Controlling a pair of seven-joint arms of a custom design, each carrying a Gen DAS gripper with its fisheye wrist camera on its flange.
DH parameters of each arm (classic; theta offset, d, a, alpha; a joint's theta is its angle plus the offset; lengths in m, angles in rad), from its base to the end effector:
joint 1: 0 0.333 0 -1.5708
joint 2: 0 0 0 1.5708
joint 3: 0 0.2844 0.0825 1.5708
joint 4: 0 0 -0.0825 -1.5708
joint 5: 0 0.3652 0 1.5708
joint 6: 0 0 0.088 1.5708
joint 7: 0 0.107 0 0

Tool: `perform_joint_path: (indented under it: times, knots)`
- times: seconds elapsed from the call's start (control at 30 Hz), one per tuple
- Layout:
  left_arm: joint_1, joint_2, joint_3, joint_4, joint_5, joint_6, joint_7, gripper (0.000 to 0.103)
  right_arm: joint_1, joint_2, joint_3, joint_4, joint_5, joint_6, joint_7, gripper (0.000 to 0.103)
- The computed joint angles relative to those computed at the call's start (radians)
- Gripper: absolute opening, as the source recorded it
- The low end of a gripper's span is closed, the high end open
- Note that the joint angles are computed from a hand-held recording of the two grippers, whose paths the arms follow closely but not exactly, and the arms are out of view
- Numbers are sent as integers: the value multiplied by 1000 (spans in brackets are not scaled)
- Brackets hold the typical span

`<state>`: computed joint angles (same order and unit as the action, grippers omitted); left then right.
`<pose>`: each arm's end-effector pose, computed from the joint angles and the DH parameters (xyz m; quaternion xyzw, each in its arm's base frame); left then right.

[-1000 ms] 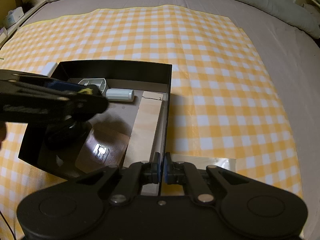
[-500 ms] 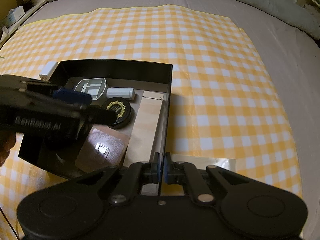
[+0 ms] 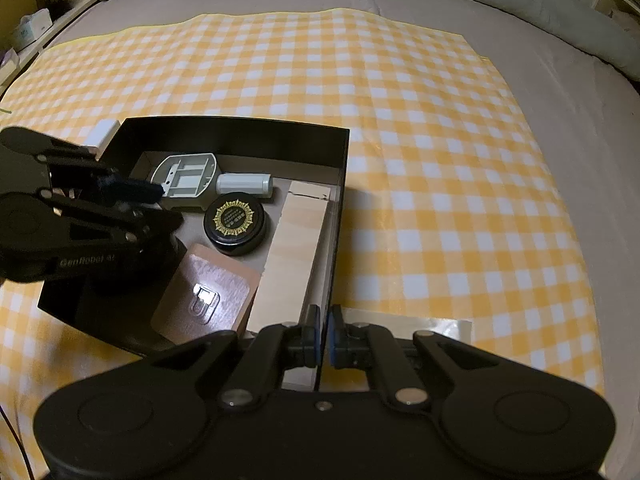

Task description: Organize rigid objects

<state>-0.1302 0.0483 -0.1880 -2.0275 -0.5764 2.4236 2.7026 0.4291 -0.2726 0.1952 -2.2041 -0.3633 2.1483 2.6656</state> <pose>0.5459 -0.1810 0.4391 -0.2358 0.9307 -0.2707 0.0704 0.3988 0.2751 0.4926 -0.5784 0.7876 -0.1788 0.1147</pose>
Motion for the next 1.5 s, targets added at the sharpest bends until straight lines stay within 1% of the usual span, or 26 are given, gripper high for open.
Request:
perform_joint_path:
  times: [0.03,0.07,0.13,0.23,0.27,0.3,0.33,0.37,0.43,0.53,0.57,0.6,0.7,0.73,0.77,0.8,0.83,0.87,0.93,0.97,1.03,1.1,1.23,1.37,1.5]
  knots:
    - [8,12,6,29,-18,-56,-7,28,0,0,0,0,1,1,1,4]
    - [18,27,13,67,-22,-129,-28,28,0,0,0,-1,1,2,1,4]
    - [36,36,16,106,-39,-221,10,28,0,0,0,0,-1,1,-2,4]
    - [45,16,16,106,-30,-279,100,28,-1,-1,-1,-1,1,3,-2,4]
    - [43,8,15,98,-16,-284,121,29,-1,0,0,0,1,2,-2,4]
    - [37,-4,12,78,9,-261,144,29,0,0,1,0,-1,1,-2,4]
    - [31,-17,9,49,20,-222,171,33,-1,0,0,0,-1,1,-3,4]
    - [27,-24,9,32,12,-204,195,33,-1,0,1,-1,-2,0,-3,4]
    - [16,-32,7,9,25,-160,183,33,-1,1,1,0,-2,-2,-2,5]
    - [-7,-52,-2,-44,46,-21,196,33,0,3,3,2,-6,-5,1,4]
    - [-11,-47,-2,-46,55,5,186,32,0,4,3,2,-7,-6,1,4]
    - [-13,-42,0,-40,61,10,171,32,0,4,3,2,-7,-6,1,4]
    - [-6,-31,9,-11,47,-28,141,33,1,5,2,4,-7,-7,0,5]
    - [-4,-32,11,-8,41,-38,137,37,2,5,2,3,-6,-7,-2,4]
    - [-1,-35,13,-5,32,-52,134,42,2,4,1,3,-6,-6,-3,5]
    - [2,-37,15,0,23,-68,131,45,2,5,2,3,-6,-6,0,4]
    - [4,-39,17,4,15,-84,126,53,2,5,2,4,-6,-6,0,4]
    - [7,-40,19,10,1,-102,118,56,1,6,2,4,-7,-6,0,4]
    - [12,-47,23,14,-23,-132,98,70,1,7,2,5,-8,-8,0,4]
    - [15,-50,25,15,-36,-148,89,74,2,7,2,6,-8,-10,-1,4]
    - [19,-62,30,13,-69,-172,76,85,3,7,3,8,-9,-15,-2,4]
    - [22,-77,33,3,-95,-184,65,91,4,6,3,8,-8,-16,-3,4]
    - [25,-116,45,-24,-133,-205,61,97,4,7,3,8,-9,-15,-3,5]
    - [34,-147,70,-26,-196,-251,112,102,3,8,3,9,-9,-15,-2,5]
    - [52,-163,95,-17,-269,-241,139,103,4,8,3,8,-13,-16,-4,5]
